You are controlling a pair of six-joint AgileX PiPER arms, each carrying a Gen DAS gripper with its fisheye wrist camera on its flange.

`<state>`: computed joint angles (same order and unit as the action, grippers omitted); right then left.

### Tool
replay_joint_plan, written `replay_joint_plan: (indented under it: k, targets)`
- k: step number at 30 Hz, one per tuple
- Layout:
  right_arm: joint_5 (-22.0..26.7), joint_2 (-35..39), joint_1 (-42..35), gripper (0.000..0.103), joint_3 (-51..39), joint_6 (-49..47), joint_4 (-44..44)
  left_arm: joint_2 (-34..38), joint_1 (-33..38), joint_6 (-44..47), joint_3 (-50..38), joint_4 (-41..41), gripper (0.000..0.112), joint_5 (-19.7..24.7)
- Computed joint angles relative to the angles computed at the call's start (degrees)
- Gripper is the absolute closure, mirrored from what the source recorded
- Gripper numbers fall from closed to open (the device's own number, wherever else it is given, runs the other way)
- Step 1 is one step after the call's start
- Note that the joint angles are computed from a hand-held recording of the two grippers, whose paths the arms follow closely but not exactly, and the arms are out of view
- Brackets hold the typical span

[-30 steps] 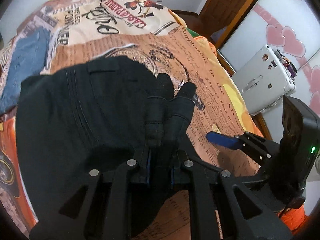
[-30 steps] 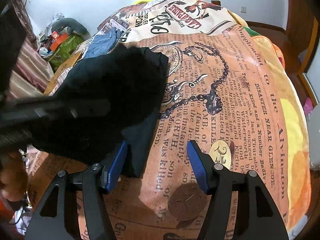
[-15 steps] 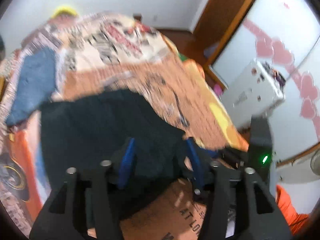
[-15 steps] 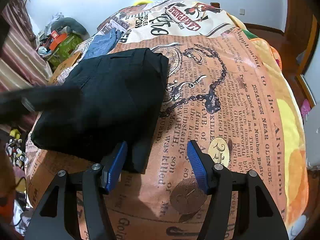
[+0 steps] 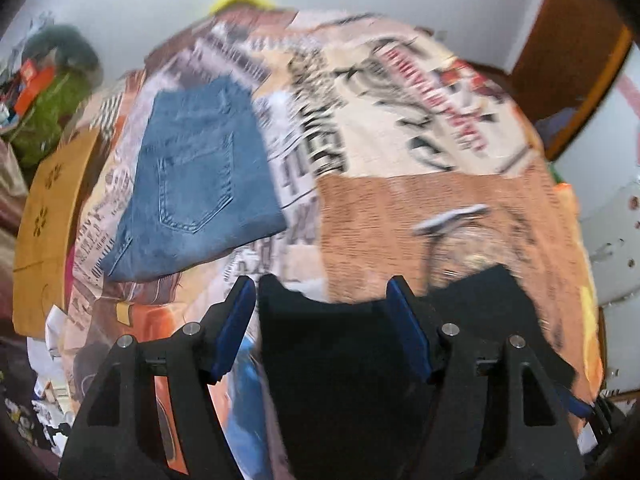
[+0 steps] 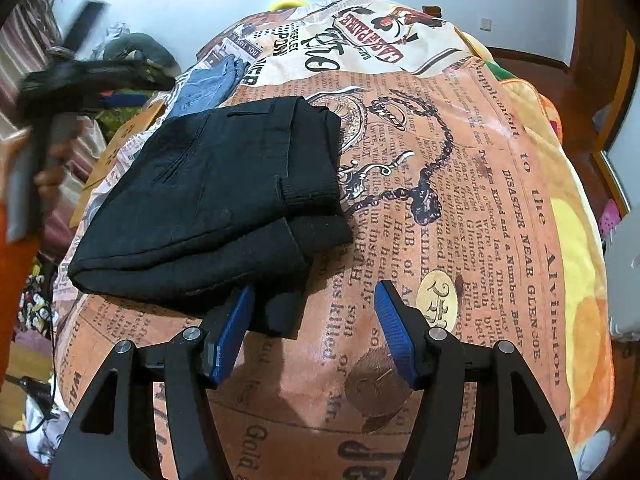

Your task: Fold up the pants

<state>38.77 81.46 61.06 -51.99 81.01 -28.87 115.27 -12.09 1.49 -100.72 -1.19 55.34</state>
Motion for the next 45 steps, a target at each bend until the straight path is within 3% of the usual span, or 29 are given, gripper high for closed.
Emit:
replay_joint_plan:
  k: [6, 9, 11, 19, 26, 35, 38, 40, 45]
  targets:
    - [-2.06, -1.59, 0.27, 0.039, 2.99, 5.79, -0.85, 12.62, 0.24, -0.17, -9.05, 8.33, 0.042, 5.62]
    - [-0.42, -1.96, 1.09, 0.039, 2.82, 7.25, -1.94, 10.48, 2.43, -0.53, -3.11, 5.23, 0.031, 0.5]
    - [0.9, -2.06, 1.42, 0.039, 2.31, 7.57, -2.28, 9.09, 3.75, 1.14, -0.6, 3.16, 0.031, -0.2]
    - [7.45, -4.57, 3.24, 0.039, 1.31, 10.21, -5.34, -2.76, 5.1, 2.76, 16.31, 5.85, 0.031, -6.32]
    - [12.95, -6.13, 6.47, 0.039, -0.24, 12.54, -7.97, -16.35, 8.97, 9.0, 32.98, 0.55, 0.031, -10.07]
    - [16.47, -4.33, 9.76, 0.039, -4.65, 11.23, -10.49, -34.05, 12.22, 19.46, 48.73, -10.3, 0.031, -8.19]
    - [16.48, -3.14, 10.06, 0.039, -6.0, 10.37, -10.81, -38.65, 12.19, 22.3, 51.69, -13.33, 0.032, -6.88]
    - [15.92, -2.33, 10.02, 0.039, -6.68, 9.58, -10.68, -41.03, 10.53, 20.01, 52.11, -11.18, 0.032, -6.97]
    - [14.84, 0.4, 10.67, 0.039, -9.71, 6.37, -11.25, -41.71, 9.65, 17.93, 47.18, -8.91, 0.032, -6.01]
